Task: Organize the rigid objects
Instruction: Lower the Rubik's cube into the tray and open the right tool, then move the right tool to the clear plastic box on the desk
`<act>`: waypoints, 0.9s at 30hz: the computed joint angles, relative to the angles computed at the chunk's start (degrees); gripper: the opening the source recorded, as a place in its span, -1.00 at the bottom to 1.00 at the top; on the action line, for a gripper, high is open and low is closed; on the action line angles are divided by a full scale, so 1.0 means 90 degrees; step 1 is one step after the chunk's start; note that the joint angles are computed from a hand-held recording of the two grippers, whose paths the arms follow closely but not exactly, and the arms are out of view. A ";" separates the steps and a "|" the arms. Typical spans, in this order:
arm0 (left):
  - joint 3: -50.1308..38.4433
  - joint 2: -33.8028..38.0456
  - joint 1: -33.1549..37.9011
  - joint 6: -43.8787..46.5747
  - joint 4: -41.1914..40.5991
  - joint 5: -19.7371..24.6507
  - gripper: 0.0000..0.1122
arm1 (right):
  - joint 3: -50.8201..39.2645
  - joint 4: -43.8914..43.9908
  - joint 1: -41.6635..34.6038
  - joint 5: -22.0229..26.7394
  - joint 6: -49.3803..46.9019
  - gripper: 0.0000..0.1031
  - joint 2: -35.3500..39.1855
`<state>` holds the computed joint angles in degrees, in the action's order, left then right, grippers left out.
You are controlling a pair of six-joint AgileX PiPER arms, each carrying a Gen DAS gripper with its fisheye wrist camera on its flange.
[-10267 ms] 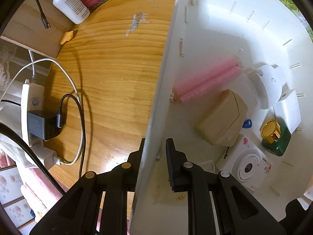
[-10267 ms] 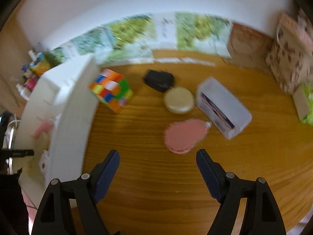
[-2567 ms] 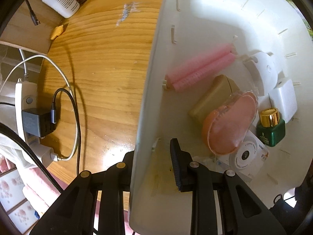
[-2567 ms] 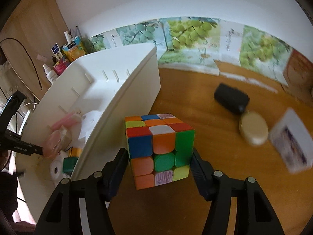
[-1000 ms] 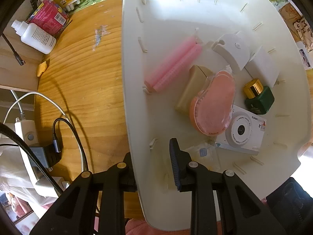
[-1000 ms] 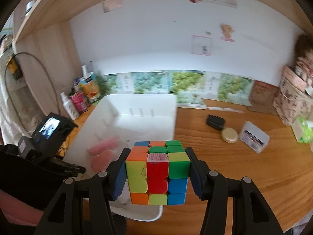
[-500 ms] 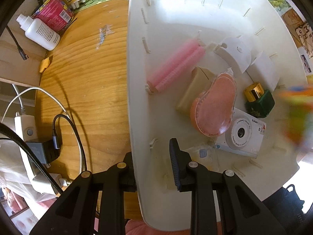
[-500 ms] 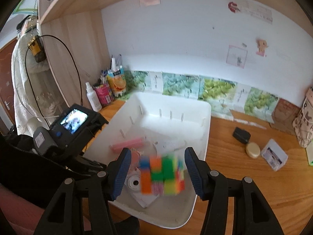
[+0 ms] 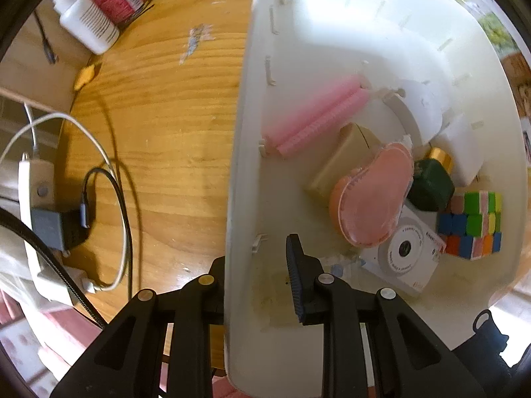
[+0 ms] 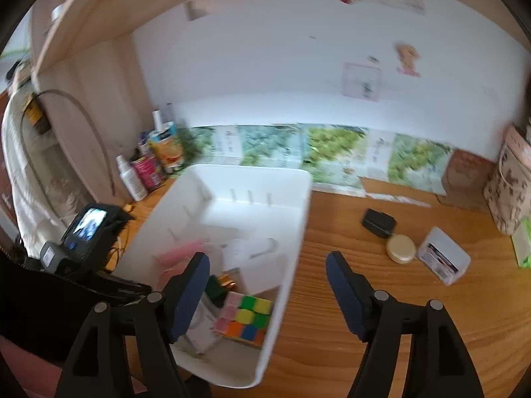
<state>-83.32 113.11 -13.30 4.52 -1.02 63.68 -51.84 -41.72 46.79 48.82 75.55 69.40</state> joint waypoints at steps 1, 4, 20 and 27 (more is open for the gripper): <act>-0.0013 0.0009 0.0052 -0.0042 -0.0065 0.0008 -0.55 | 0.0090 0.0155 -0.0216 -0.0082 -0.0157 0.47 -0.0114; -0.0023 0.0024 0.0233 -0.0132 -0.0232 0.0035 -0.55 | 0.0324 0.0645 -0.0878 -0.0320 -0.0720 0.55 -0.0398; -0.0457 0.0341 0.0272 -0.1359 0.0227 0.0427 -0.55 | 0.0468 0.5146 -0.6371 -0.1032 -0.6432 0.71 0.0354; -0.0717 0.0594 0.0105 -0.1851 0.0415 0.0538 -0.55 | 0.0004 0.5211 -0.7057 -0.1037 -0.6673 0.76 0.1484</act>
